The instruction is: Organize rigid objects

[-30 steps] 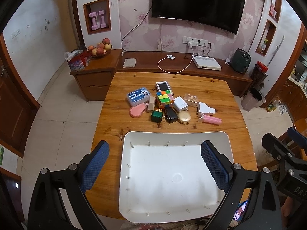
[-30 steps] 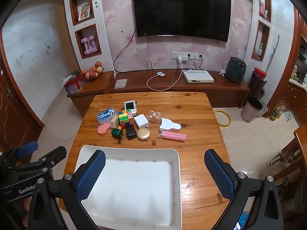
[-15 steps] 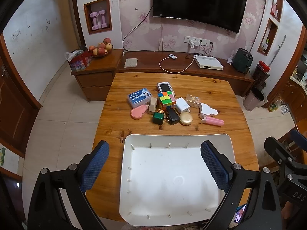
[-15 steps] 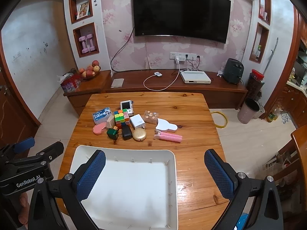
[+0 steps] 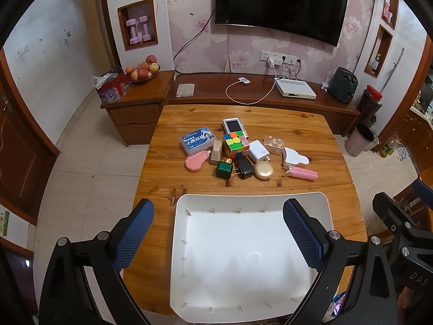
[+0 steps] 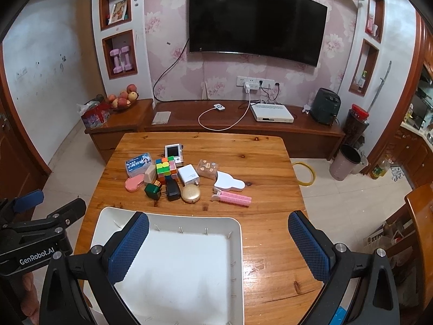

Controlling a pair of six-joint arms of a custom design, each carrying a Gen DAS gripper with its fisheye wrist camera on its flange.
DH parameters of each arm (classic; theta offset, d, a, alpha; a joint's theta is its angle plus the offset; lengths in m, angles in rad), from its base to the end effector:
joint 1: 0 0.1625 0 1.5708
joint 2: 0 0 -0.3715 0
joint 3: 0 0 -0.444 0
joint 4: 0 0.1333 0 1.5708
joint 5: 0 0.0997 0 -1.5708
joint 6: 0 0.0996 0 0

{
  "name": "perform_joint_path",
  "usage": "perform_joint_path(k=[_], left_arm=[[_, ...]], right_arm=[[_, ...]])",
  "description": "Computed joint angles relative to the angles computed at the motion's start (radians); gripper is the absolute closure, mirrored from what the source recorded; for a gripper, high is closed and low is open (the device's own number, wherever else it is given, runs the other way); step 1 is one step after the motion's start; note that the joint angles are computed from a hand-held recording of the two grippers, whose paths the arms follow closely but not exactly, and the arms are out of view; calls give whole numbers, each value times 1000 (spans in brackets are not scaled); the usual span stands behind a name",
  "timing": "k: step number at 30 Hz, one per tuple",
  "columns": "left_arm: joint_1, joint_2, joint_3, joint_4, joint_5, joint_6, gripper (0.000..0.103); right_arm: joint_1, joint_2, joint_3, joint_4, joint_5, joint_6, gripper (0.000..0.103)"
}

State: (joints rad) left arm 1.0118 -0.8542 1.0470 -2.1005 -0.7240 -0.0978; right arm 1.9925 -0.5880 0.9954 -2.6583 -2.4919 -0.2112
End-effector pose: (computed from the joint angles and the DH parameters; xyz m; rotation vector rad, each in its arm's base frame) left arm -0.2457 -0.7848 0.3282 0.3612 2.3251 -0.7187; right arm 0.3899 -0.7372 0.2085 0.3106 -2.1618 0.8690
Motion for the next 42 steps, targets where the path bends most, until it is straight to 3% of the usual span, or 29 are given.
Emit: perform_joint_path(k=[17, 27, 42], left_arm=[[9, 57, -85, 77, 30, -32, 6], [20, 97, -137, 146, 42, -69, 6], [41, 156, -208, 209, 50, -82, 6]], right_arm=[[-16, 15, -29, 35, 18, 7, 0], [-31, 32, -65, 120, 25, 54, 0], [-48, 82, -128, 176, 11, 43, 0]])
